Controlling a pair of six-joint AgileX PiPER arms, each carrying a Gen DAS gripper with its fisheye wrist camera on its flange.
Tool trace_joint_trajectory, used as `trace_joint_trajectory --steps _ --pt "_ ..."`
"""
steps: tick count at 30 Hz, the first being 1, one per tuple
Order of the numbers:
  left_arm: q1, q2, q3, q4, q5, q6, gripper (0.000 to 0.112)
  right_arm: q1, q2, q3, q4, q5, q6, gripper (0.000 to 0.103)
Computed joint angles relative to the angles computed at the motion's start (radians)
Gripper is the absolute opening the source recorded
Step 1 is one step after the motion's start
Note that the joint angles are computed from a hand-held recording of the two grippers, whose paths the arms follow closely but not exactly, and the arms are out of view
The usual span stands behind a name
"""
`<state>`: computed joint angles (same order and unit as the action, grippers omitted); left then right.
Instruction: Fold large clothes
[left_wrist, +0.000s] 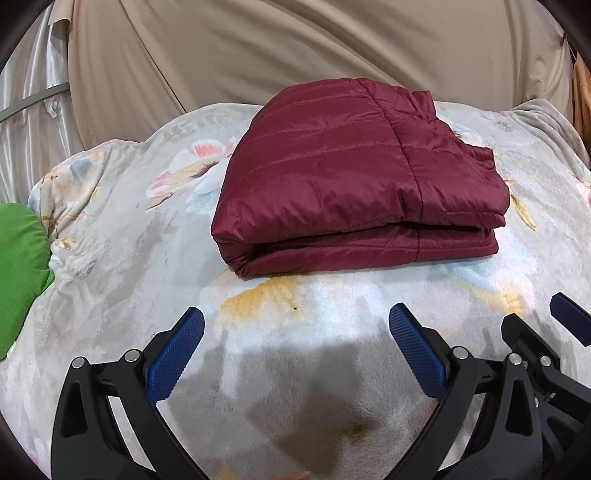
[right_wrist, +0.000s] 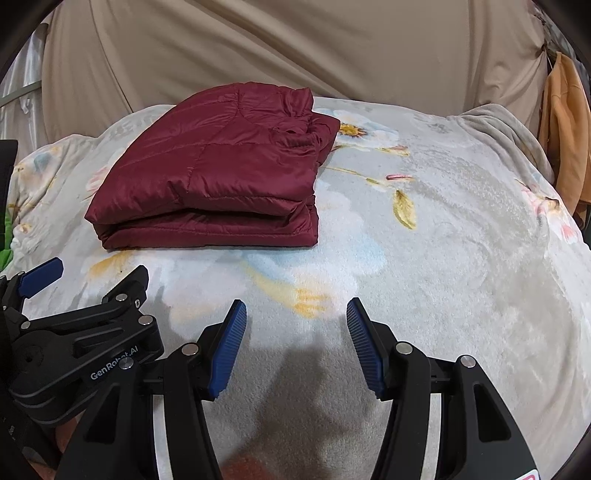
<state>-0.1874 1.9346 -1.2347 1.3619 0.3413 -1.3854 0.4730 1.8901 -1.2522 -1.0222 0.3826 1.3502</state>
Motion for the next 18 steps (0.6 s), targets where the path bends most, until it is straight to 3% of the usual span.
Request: trace_joint_trajectory --steps 4,11,18 --pt "-0.004 0.006 -0.007 -0.022 0.012 0.025 0.098 0.007 0.0 -0.001 -0.003 0.008 0.007 0.056" --pt "0.023 0.019 -0.029 -0.225 -0.034 0.214 0.098 0.004 0.004 -0.003 0.005 0.002 -0.012 0.056" --pt "0.026 0.016 -0.024 -0.222 -0.043 0.207 0.098 0.001 0.004 -0.002 -0.006 -0.001 -0.006 0.056"
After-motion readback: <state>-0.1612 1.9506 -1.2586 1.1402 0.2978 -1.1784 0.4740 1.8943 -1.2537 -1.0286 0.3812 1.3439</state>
